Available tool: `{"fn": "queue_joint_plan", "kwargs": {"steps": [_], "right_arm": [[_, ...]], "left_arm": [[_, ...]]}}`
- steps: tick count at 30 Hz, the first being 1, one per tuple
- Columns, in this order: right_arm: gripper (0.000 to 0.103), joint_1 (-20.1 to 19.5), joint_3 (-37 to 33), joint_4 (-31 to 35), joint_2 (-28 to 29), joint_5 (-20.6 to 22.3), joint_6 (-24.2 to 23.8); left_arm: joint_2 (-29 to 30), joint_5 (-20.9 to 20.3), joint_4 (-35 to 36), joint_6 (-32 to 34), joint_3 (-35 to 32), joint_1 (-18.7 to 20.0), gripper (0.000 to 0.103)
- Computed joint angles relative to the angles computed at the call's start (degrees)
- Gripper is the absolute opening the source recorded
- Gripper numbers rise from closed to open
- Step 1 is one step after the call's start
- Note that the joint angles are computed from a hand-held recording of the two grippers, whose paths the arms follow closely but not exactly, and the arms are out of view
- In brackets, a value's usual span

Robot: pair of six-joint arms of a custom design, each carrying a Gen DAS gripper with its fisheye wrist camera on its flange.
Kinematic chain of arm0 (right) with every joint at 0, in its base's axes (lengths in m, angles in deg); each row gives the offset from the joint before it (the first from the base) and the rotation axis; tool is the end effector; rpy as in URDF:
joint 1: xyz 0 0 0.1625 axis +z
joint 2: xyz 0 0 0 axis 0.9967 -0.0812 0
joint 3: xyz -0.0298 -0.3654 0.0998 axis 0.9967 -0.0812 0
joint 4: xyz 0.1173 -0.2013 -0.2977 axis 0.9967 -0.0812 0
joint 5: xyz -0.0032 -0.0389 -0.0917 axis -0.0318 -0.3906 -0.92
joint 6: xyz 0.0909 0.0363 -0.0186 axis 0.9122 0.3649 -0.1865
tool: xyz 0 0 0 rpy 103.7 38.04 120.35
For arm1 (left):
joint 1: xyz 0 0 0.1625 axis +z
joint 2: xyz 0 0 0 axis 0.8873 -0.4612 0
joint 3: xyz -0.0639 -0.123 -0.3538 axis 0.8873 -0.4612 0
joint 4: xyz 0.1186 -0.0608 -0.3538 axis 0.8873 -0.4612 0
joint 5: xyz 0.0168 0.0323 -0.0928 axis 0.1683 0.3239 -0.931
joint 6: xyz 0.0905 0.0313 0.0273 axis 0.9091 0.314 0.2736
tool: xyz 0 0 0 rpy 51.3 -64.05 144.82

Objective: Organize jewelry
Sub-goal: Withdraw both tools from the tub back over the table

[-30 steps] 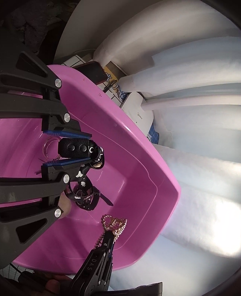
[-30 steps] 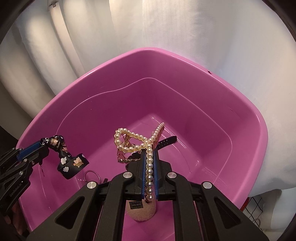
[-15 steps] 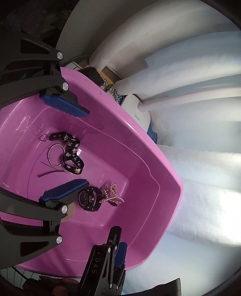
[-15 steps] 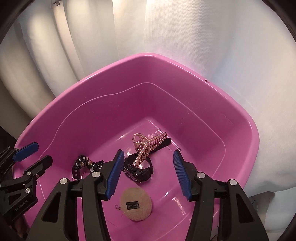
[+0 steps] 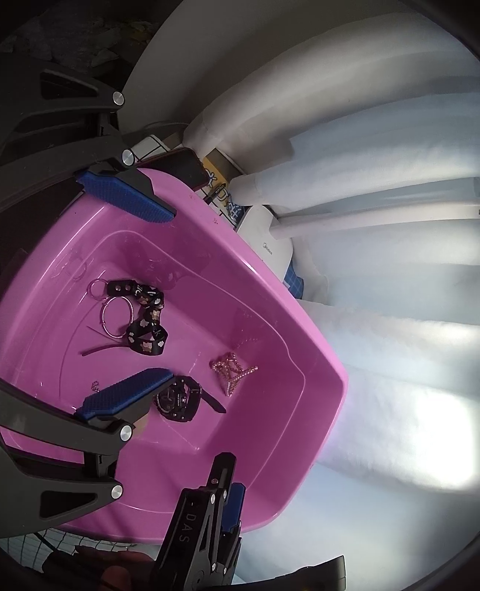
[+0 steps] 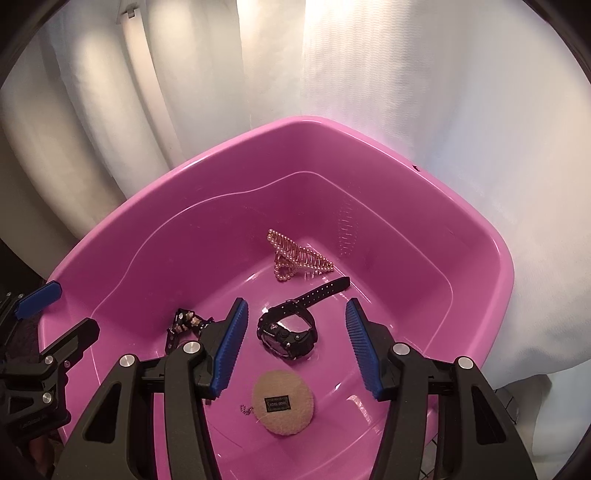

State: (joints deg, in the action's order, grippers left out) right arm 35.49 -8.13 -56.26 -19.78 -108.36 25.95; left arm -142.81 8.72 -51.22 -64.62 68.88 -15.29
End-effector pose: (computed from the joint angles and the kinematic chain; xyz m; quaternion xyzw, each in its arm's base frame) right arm 0.4287 -0.6000 0.1712 0.1241 -0.9009 0.2592 0.3252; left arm -0.2229 -0.5500 0.3911 0.2052 0.8770 -0.2839 0.3290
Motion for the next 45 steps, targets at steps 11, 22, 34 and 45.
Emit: {"fn": "queue_joint_plan", "kwargs": {"steps": [11,22,34,45], "right_arm": [[0.053,2.43,3.97,-4.49,-2.5,-0.07,-1.71],[0.057,6.2,13.0,-11.12,-8.32,0.81,-1.68],[0.064,10.0,36.48,-22.27,-22.91,1.0,7.11],[0.067,14.91,64.06,-18.69,-46.93,-8.23,24.27]], "left_arm": [[-3.81,2.15,0.61,-2.76,3.07,-2.52,0.08],[-9.03,6.09,4.67,-9.66,7.99,-7.3,0.08],[-12.87,7.53,12.3,-22.5,14.54,-15.68,0.087],[-14.33,1.19,13.19,-32.29,22.49,-24.48,0.094]]}}
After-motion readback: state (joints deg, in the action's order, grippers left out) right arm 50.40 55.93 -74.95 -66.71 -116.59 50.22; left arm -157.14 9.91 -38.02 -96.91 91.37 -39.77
